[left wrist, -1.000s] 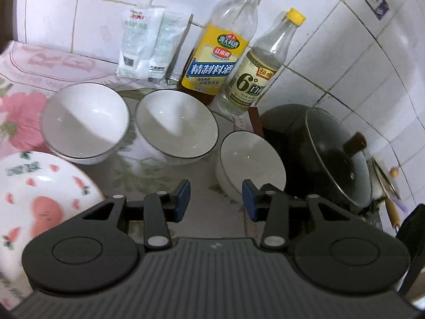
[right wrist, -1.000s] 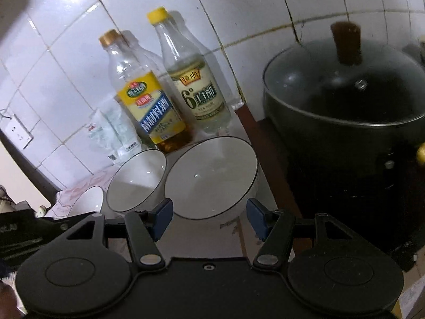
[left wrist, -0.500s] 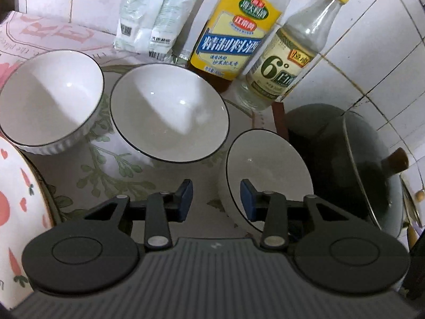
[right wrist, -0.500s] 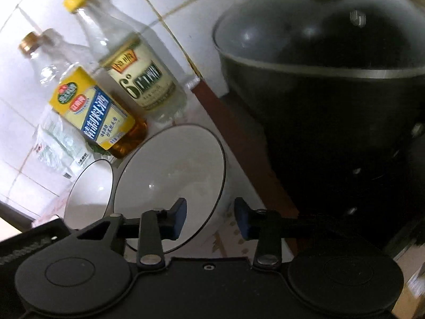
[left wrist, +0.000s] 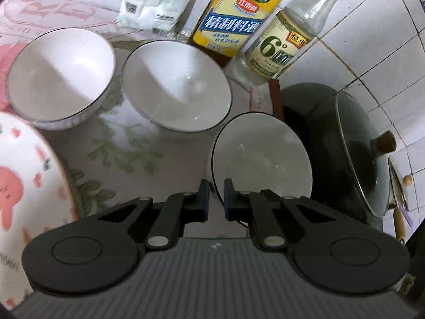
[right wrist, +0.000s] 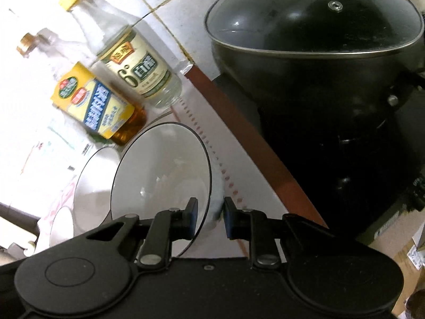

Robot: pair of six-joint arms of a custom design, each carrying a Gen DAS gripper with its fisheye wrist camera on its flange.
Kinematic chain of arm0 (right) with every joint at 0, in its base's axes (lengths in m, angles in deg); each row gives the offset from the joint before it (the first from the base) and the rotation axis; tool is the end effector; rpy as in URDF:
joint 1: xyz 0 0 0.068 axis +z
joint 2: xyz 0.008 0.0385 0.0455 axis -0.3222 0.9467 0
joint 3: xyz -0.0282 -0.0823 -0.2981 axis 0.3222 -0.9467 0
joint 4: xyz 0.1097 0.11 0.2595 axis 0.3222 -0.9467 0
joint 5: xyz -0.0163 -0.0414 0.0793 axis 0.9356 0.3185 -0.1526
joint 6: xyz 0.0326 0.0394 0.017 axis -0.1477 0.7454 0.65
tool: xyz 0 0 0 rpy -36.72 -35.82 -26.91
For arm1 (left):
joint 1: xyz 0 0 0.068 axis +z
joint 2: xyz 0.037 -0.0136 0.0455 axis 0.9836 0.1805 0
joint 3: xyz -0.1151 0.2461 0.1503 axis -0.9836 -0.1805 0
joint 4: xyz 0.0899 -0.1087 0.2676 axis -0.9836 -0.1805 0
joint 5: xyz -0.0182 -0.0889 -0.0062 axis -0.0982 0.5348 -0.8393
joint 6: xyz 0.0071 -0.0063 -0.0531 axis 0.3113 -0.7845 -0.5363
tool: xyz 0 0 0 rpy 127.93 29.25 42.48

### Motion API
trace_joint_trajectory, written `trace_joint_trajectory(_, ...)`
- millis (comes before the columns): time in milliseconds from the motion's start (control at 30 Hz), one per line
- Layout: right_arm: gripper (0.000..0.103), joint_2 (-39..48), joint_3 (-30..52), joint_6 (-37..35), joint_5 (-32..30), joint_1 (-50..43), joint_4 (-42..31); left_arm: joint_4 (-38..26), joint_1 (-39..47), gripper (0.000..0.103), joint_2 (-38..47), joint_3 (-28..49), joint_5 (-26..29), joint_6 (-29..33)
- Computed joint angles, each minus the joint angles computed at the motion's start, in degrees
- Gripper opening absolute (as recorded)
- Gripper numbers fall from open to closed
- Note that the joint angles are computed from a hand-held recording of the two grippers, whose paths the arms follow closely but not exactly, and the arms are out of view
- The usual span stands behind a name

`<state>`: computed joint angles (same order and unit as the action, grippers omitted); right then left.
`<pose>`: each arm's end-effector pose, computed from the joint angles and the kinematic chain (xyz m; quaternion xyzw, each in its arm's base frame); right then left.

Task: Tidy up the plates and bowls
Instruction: 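Lift the white bowl and lower it into another white bowl, open right gripper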

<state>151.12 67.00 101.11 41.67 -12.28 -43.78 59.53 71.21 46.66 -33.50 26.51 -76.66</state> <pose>0.2678 0.0349 0.2088 0.2385 0.8967 0.1968 0.3169 0.2932 -0.0538 0.2453 -0.1153 0.9334 -0.2305 0.2496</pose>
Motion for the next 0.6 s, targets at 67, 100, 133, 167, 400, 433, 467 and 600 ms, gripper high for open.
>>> trace_joint_trajectory(67,0.024,-2.5,-0.5,-0.1,-0.4,0.6,-2.3,-4.4,0.8,0.009,-1.1,1.0,0.7,0.8)
trace_joint_trajectory(100,0.024,-4.0,-0.9,0.1,-0.6,0.8,-3.1,-5.6,1.2,0.009,-1.8,1.1,1.0,1.5)
trace_joint_trajectory(133,0.024,-5.5,-1.6,0.4,-1.1,0.8,-3.7,-6.5,1.6,0.009,-3.1,0.8,1.1,2.4)
trace_joint_trajectory(167,0.024,-6.4,-1.8,0.6,-1.6,1.1,-4.5,-7.5,2.0,0.009,-4.3,0.7,1.1,3.6)
trace_joint_trajectory(400,0.024,-14.4,-3.6,1.2,-3.2,3.5,-10.9,-16.0,4.6,0.009,-10.5,0.1,2.0,9.3)
trace_joint_trajectory(433,0.024,-15.1,-3.8,1.3,-3.0,4.2,-11.8,-16.7,4.9,0.009,-11.5,-0.3,2.0,9.8)
trace_joint_trajectory(467,0.024,-15.8,-3.9,1.2,-2.7,5.0,-12.5,-17.2,5.0,0.009,-12.4,-0.7,1.9,10.3)
trace_joint_trajectory(600,0.024,-18.6,-5.1,1.2,-1.8,7.3,-14.6,-19.3,5.7,0.01,-16.1,-2.8,1.5,12.5)
